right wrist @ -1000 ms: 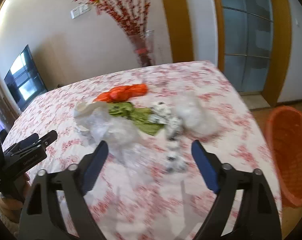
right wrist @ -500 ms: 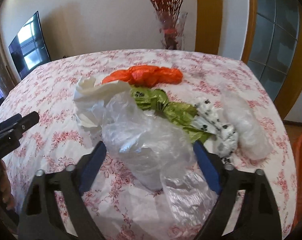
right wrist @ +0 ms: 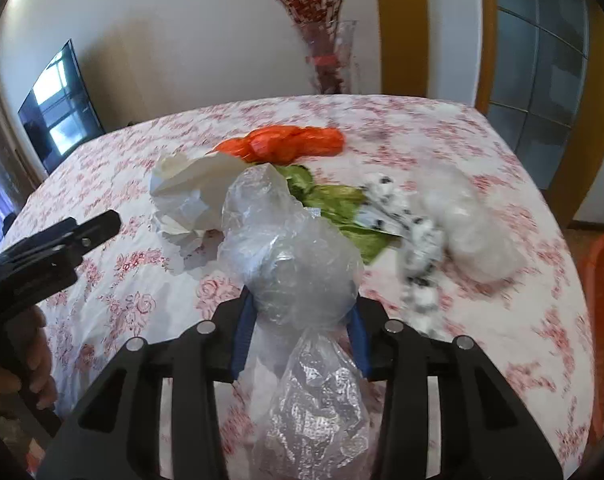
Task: Collect trash
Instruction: 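Grasp the clear plastic bag with the right tool while the left tool grasps the white paper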
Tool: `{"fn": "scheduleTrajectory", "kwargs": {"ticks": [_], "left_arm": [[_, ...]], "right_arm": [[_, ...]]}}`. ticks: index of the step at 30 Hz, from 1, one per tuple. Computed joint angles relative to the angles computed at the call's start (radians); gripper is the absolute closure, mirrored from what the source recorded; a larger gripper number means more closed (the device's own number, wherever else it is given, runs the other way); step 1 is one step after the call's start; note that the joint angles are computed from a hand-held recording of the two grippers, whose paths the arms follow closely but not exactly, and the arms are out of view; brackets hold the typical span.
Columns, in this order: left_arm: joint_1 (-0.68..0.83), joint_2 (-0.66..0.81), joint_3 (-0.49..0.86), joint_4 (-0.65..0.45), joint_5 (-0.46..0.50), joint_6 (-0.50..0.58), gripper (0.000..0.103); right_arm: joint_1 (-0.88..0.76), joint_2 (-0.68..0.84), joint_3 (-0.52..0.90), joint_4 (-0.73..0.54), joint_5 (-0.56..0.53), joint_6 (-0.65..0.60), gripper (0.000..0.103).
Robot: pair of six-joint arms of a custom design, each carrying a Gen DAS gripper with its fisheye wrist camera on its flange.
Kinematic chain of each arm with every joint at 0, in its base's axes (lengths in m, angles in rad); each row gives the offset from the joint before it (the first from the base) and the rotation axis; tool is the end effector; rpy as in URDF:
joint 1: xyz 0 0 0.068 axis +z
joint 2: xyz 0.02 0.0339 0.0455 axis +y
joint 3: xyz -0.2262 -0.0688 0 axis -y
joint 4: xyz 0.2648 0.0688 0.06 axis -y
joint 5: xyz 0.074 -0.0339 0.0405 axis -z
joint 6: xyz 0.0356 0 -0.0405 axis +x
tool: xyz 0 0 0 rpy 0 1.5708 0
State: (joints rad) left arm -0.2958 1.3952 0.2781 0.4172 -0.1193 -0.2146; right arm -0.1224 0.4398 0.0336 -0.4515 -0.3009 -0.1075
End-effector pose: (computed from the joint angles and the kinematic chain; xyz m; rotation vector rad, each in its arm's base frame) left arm 0.2252 -0.0642 0.0541 0.0291 2.2681 -0.1353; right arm 0.1531 -0.0082 0.0786 -0.1171 2.3906 0.2578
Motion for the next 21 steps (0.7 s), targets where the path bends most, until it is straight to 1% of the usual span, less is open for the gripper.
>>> {"fn": "scheduleTrajectory", "kwargs": {"ticks": [1, 2, 3, 6, 13, 16, 19, 21], "left_arm": [[-0.015, 0.017, 0.012, 0.001, -0.006, -0.005, 0.007], [-0.036, 0.044, 0.035, -0.002, -0.014, -0.012, 0.003], [-0.048, 0.059, 0.046, 0.000, -0.018, -0.016, 0.003], [-0.091, 0.126, 0.106, -0.012, -0.040, -0.020, 0.003], [-0.142, 0.289, 0.263, -0.073, -0.128, -0.037, 0.003], [-0.138, 0.324, 0.303, -0.081, -0.119, -0.043, 0.002], [-0.142, 0.362, 0.348, -0.094, -0.116, -0.027, 0.002], [-0.142, 0.380, 0.364, -0.097, -0.102, -0.021, 0.002]], "right_arm": [[-0.033, -0.043, -0.004, -0.041, -0.021, -0.014, 0.062], [-0.058, -0.064, -0.004, -0.065, -0.036, -0.025, 0.062], [-0.094, -0.096, -0.004, -0.102, -0.056, -0.041, 0.062], [-0.162, -0.132, -0.002, -0.154, -0.098, -0.074, 0.062], [-0.221, -0.117, -0.002, -0.166, -0.136, -0.108, 0.062], [-0.234, -0.101, -0.004, -0.158, -0.146, -0.119, 0.062], [-0.241, -0.065, -0.003, -0.132, -0.149, -0.123, 0.062], [-0.247, -0.066, -0.007, -0.134, -0.153, -0.124, 0.062]]}}
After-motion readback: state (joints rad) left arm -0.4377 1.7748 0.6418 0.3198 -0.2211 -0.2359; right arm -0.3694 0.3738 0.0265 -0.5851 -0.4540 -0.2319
